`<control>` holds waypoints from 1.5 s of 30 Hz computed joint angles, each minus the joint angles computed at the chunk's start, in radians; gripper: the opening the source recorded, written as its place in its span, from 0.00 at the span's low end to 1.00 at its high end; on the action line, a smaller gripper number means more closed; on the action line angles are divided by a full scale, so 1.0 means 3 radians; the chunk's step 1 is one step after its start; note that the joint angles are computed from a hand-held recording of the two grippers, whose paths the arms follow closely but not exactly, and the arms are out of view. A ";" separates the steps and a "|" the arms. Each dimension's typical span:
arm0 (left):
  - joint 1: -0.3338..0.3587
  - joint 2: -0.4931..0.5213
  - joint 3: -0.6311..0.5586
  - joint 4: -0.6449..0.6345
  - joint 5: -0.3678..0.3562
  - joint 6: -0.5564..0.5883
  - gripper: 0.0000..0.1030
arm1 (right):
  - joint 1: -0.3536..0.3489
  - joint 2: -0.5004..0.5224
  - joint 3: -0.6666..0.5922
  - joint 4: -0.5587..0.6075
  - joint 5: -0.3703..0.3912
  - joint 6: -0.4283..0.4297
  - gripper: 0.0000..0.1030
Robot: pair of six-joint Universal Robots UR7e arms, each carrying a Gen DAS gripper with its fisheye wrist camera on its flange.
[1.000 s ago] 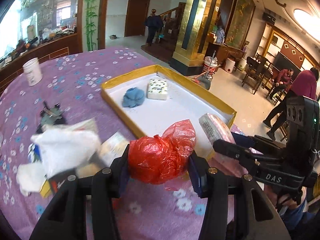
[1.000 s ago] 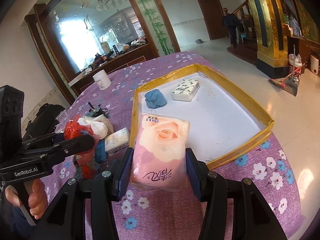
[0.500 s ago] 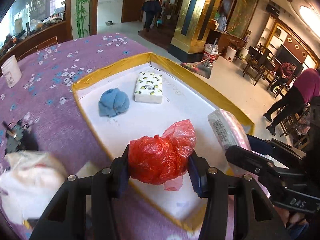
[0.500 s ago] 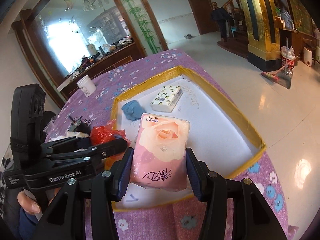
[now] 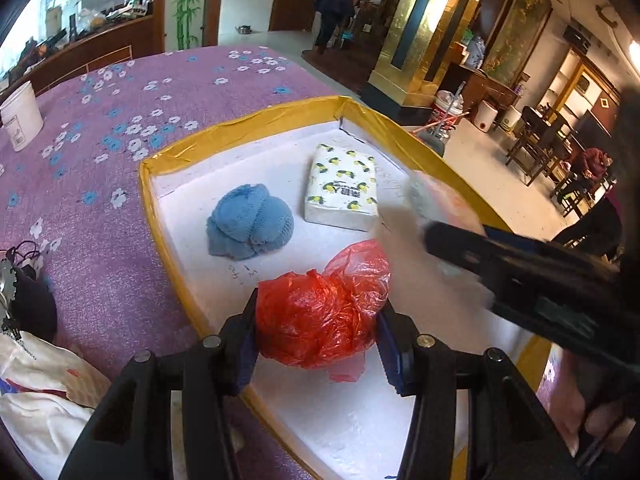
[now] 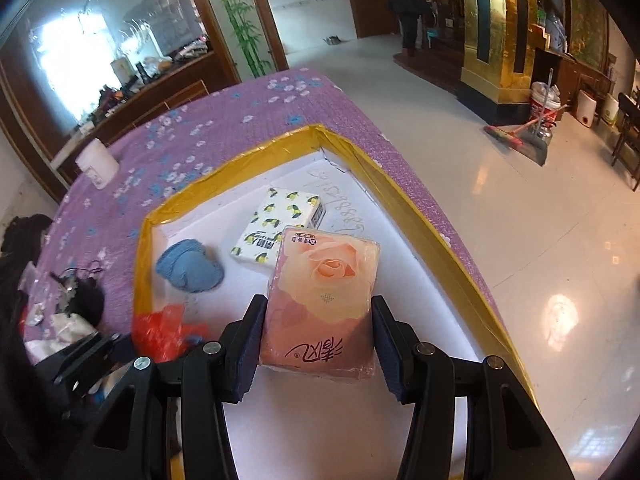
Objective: Organize soft objects
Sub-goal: 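Lower the pink pack and red bag into the tray and open both grippers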
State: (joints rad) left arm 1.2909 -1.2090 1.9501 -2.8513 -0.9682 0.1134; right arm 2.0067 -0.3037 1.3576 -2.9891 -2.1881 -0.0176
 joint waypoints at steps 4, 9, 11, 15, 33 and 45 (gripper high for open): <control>0.0007 0.0034 0.0012 -0.0099 0.0060 0.0098 0.48 | -0.0025 0.0140 -0.0213 0.0193 -0.0013 0.0103 0.53; 0.0020 0.0054 0.0018 -0.0159 0.0090 0.0102 0.48 | -0.0058 0.0215 -0.0340 0.0216 0.0188 0.0094 0.53; 0.0008 0.0077 0.0034 -0.0242 0.0137 0.0143 0.48 | -0.0078 0.0220 -0.0336 0.0151 0.0295 0.0056 0.55; -0.0005 0.0132 0.0051 -0.0412 0.0232 0.0235 0.48 | -0.0117 0.0195 -0.0293 0.0112 0.0511 0.0033 0.55; -0.0080 0.0234 0.0207 -0.0941 0.0311 0.0597 0.76 | -0.0102 0.0040 0.0056 -0.0643 0.0646 -0.0033 0.78; -0.0089 0.0226 0.0236 -0.1097 0.0303 0.0631 0.76 | -0.0121 -0.0023 0.0136 -0.0732 0.0677 0.0098 0.78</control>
